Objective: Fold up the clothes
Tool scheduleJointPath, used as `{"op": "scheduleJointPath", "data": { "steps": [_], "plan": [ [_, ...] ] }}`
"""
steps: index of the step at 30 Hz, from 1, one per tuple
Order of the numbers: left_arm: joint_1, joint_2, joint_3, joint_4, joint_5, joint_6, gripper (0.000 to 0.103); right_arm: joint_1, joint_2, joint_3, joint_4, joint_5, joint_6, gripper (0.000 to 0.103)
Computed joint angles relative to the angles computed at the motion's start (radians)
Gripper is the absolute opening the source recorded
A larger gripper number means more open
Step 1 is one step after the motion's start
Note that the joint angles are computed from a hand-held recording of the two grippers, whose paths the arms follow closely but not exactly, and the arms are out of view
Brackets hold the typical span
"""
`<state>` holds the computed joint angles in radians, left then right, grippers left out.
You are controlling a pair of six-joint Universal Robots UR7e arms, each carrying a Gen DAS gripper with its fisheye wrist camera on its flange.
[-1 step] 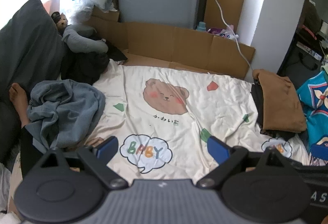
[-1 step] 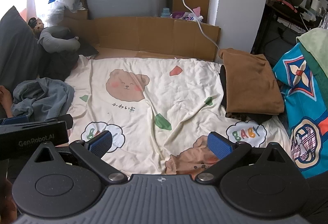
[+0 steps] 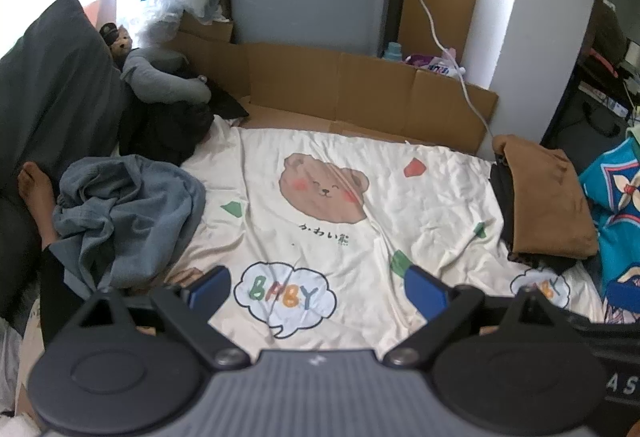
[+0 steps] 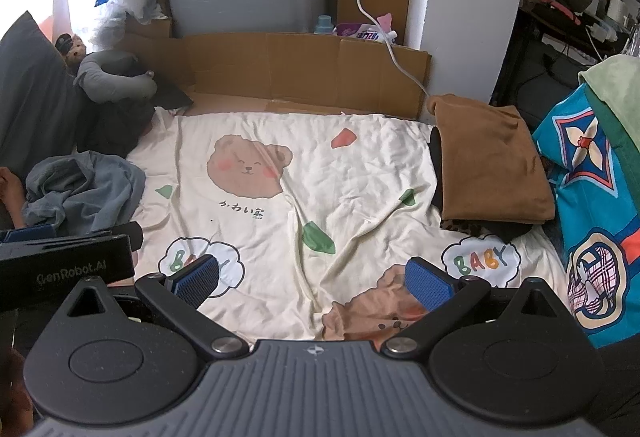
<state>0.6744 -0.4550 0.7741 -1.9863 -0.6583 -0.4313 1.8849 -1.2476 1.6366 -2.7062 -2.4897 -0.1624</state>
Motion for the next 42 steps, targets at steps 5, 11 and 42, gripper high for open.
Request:
{"op": "scheduleJointPath", "data": {
  "steps": [5, 11, 42],
  "plan": [
    [-0.001, 0.004, -0.008, 0.008, 0.004, 0.0, 0.095, 0.001, -0.004, 0.007, -0.002, 0.007, 0.008, 0.102],
    [-0.003, 0.008, -0.017, 0.018, 0.008, -0.001, 0.095, -0.001, -0.002, 0.0, 0.007, 0.01, 0.014, 0.102],
    [0.003, -0.014, 0.02, -0.014, 0.0, 0.017, 0.095, -0.003, -0.01, 0.025, -0.016, 0.01, 0.005, 0.102]
  ]
}}
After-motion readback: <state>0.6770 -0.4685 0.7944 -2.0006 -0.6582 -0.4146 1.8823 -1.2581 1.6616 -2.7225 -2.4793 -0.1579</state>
